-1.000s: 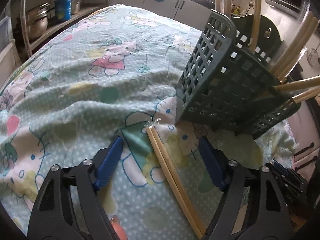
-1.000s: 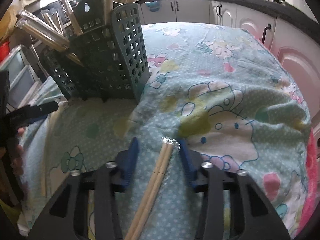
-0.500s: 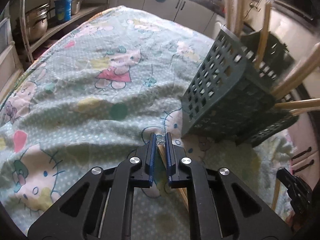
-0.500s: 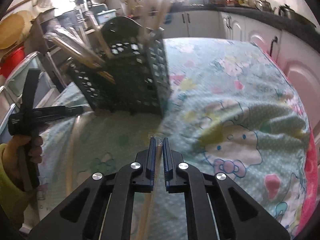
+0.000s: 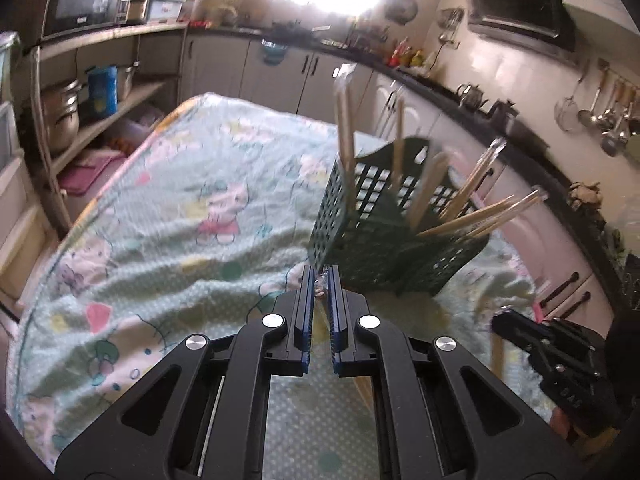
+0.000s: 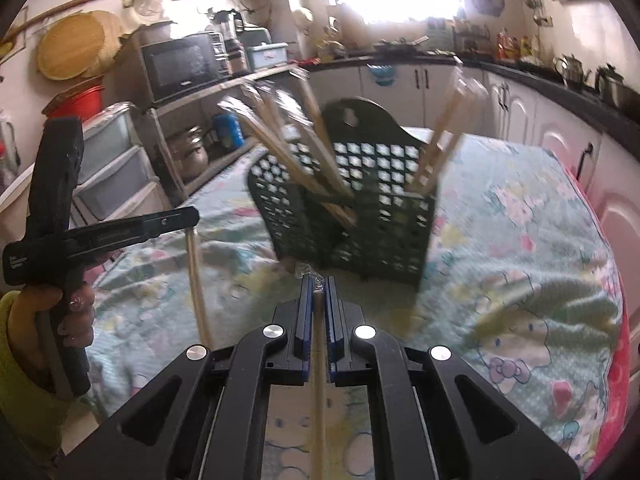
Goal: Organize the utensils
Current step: 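Lift both held chopsticks upright and carry them above the green basket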
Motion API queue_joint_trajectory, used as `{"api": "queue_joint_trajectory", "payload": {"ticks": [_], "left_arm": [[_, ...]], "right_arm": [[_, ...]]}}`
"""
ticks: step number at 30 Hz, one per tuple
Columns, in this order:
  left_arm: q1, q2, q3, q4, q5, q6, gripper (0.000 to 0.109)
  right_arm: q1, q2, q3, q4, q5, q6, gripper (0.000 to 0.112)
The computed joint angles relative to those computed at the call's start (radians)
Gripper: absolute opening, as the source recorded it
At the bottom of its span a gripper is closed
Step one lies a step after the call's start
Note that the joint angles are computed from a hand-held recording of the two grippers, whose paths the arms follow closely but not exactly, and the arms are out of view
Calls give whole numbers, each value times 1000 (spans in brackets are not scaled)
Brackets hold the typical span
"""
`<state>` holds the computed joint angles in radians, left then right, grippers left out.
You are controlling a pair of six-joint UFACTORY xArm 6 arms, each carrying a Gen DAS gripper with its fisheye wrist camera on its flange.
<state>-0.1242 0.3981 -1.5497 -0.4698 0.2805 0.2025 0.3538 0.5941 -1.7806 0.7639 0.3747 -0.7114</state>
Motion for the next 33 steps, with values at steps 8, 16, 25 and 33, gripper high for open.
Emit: {"api": "queue_joint_trajectory", "payload": {"ticks": [8,16,25,33], "left_arm": [[-13,-88,62,-97,-59,119,2],[-19,-119,37,-190,-79,222,2],[-32,-75,-118,-160,-77,232,2],[-34,30,-337,39,-78,95,2]], "right_arm": [[40,-47,17,118,-56,-122,6],[55,-68,-21,227,-92,-242,6],[38,-24,-176,282,-115,-286,6],[5,108,-438,197,-132,-225,6]]}}
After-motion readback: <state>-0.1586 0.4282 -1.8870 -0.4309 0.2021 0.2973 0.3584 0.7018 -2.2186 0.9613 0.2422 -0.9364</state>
